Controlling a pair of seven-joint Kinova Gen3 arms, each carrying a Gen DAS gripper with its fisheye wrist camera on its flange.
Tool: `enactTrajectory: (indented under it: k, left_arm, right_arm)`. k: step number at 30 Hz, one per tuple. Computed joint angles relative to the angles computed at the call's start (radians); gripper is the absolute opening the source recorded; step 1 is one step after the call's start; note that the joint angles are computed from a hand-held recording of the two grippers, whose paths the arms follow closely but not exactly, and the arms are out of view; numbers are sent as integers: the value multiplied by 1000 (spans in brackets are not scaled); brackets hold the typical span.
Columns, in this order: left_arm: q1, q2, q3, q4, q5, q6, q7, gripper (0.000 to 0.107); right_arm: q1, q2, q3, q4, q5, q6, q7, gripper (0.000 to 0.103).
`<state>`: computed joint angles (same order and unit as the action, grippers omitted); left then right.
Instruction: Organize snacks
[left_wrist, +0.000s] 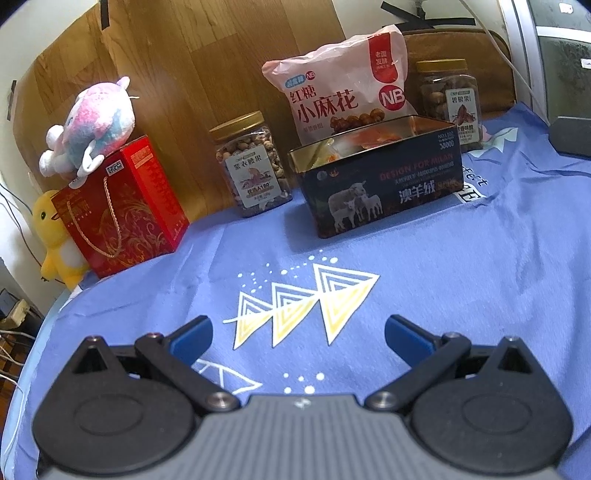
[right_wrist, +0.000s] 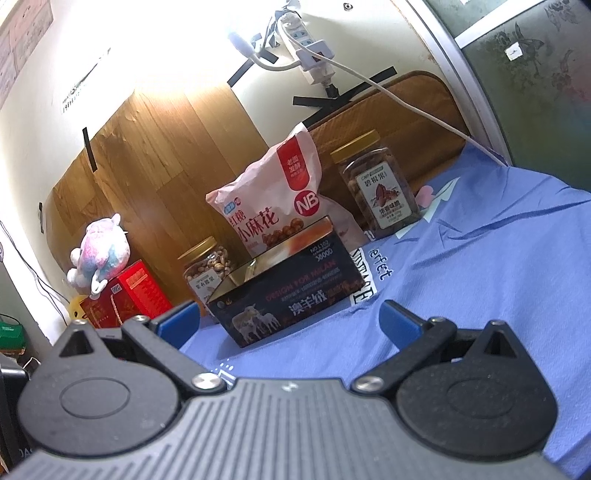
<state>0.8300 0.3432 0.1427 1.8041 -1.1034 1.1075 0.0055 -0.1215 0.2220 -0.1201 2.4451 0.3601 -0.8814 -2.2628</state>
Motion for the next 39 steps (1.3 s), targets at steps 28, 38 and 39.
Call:
enactTrajectory:
  k: [28, 38, 39]
  left_arm:
    - [20, -6, 14, 15, -57, 51, 91, 103]
    - [14, -7, 16, 8, -43, 51, 85, 103]
    - [13, -8, 16, 8, -42, 50, 86, 103]
  right_arm:
    - [-15, 1, 3, 16, -44, -32, 42, 103]
    - [-18, 3, 2, 20, -54, -40, 50, 103]
    - [-18, 4, 2, 18, -55, -40, 50, 103]
